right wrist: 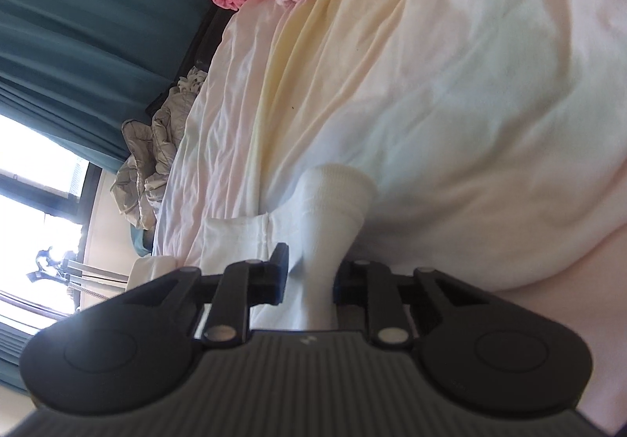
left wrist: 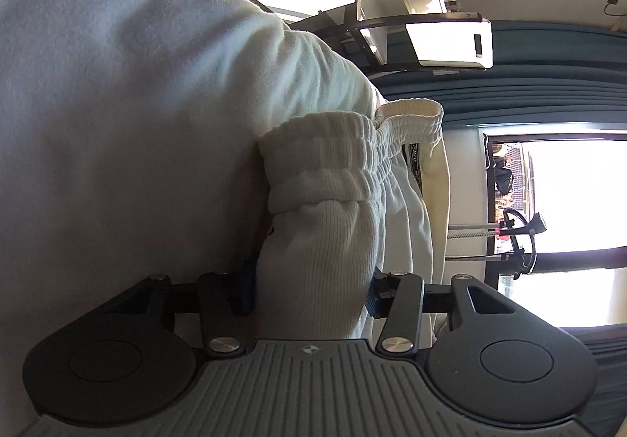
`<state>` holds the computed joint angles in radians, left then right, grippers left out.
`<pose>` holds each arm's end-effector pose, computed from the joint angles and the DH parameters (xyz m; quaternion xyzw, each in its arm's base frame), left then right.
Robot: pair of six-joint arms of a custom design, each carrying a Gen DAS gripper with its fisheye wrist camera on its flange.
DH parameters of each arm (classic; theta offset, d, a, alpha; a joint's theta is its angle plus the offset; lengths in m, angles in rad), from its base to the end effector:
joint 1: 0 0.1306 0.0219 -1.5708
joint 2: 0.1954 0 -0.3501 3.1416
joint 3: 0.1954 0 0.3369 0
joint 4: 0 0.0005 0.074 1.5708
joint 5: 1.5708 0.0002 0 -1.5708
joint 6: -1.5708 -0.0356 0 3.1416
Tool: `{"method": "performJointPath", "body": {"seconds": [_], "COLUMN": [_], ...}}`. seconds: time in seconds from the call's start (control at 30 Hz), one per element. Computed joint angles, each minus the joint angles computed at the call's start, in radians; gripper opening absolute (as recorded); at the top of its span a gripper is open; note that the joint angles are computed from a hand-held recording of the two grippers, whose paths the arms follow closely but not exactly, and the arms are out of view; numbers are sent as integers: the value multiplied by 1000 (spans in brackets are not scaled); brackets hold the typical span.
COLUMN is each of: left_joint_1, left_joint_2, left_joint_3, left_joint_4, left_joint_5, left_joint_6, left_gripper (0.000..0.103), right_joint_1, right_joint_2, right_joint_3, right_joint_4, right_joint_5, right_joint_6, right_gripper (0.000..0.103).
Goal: Fold clothes
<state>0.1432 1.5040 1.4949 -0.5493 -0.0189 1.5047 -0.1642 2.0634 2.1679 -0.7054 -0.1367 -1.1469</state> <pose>0.4914 0.0710 0.4165 -0.6449 0.5908 -0.2987 0.3820 0.6610 -0.1051 0.3743 0.5128 0.7191 0.2727 0.3815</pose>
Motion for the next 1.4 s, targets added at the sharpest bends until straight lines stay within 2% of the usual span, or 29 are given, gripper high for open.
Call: {"method": "performJointPath", "body": {"seconds": [0.03,0.07,0.13,0.27,0.33,0.43,0.47,0.57,0.63,0.67,0.77,0.8,0.83,0.87,0.9,0.93,0.97,1.0,1.07,1.13,1.23,1.37,1.4], "left_joint_1": [-2,-6,-14,-37,-50,-52,-51,-49,-56,-61,-83,-94,-106,-121,-138,-160,-187,-214,-273,-325,-383,-427,-432], "left_joint_2": [0,-5,-24,-89,-109,-94,-81,-41,-14,-12,-9,-6,-4,-6,-9,-10,-10,-10,-3,7,48,84,88], "left_joint_3": [3,3,-14,-59,-64,-24,-3,63,121,128,165,183,199,209,218,229,238,248,269,270,303,321,323], "left_joint_4": [-2,1,47,136,151,76,36,-106,-222,-232,-288,-314,-338,-354,-370,-381,-387,-394,-401,-376,-381,-369,-368], "left_joint_5": [-10,-32,-91,-159,-207,-214,-208,-188,-203,-210,-250,-266,-283,-303,-324,-354,-385,-415,-474,-507,-550,-575,-571], "left_joint_6": [-9,-22,-57,-137,-186,-206,-198,-190,-206,-219,-277,-297,-317,-339,-362,-393,-431,-469,-551,-642,-769,-885,-892], "left_gripper": [34,29,15,12,12,12,13,14,16,17,23,30,44,53,69,81,85,91,93,94,94,94,94], "right_joint_1": [-2,-3,2,15,18,25,28,19,14,15,16,16,19,22,26,28,29,30,34,42,56,77,82], "right_joint_2": [8,15,22,-37,-64,-117,-118,-95,-44,-26,-15,-12,-11,-11,-12,-10,-10,-16,-32,-41,-50,-61,-66], "right_joint_3": [14,28,65,15,9,-21,-7,26,81,96,86,92,100,107,114,125,133,133,124,130,138,140,135], "right_joint_4": [0,1,-15,95,129,147,102,-61,-191,-232,-246,-252,-263,-274,-288,-302,-317,-317,-304,-301,-277,-242,-220], "right_joint_5": [-9,-18,9,69,84,157,186,176,129,127,123,123,129,135,144,148,155,163,196,232,290,357,369], "right_joint_6": [-16,-32,-5,-7,-8,122,168,145,144,142,138,142,152,162,172,181,184,188,212,249,342,439,473], "right_gripper": [14,12,3,3,3,3,3,3,3,3,4,6,7,8,12,31,45,64,63,63,63,64,64]}}
